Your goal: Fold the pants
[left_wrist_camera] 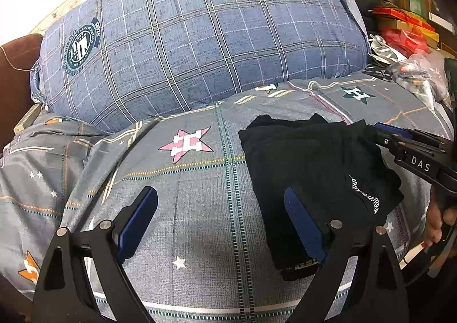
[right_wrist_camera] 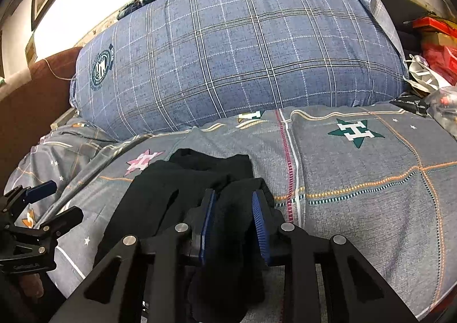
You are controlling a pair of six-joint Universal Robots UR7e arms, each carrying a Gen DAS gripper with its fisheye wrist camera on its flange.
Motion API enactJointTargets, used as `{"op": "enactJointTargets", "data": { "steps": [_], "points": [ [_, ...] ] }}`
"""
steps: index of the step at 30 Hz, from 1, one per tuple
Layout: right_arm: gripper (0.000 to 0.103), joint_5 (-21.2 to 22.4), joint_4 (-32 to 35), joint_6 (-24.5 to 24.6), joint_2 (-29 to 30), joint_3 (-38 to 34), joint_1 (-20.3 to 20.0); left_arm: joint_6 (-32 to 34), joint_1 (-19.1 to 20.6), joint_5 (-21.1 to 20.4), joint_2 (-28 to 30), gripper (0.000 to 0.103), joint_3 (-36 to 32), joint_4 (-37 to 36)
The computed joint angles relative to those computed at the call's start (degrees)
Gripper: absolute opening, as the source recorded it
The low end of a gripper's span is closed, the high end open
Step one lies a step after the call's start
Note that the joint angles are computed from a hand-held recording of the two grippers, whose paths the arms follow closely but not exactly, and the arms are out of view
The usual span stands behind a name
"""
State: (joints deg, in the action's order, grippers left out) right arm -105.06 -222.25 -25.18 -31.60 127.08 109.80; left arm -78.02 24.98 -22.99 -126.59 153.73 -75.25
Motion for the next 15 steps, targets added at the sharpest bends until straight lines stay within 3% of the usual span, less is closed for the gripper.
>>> {"op": "enactJointTargets", "data": {
  "steps": [7,10,15],
  "points": [
    [0.027,-3.73,6.84,2.82,0.96,-2.35,0.18,6.60,3.23,-0.62,2.91,0.092,1.77,-9.72],
    [0.028,-2.85,7.30,3.70,0.79,-2.21,-0.45,10.48,5.25,-1.36,4.50,0.092,2.74,-15.69],
    [0.030,-2.79,8.25,4.65,0.72,-2.33,-0.75,12.52,6.04,-1.05,4.35,0.092,3.51,-18.77]
  ]
}}
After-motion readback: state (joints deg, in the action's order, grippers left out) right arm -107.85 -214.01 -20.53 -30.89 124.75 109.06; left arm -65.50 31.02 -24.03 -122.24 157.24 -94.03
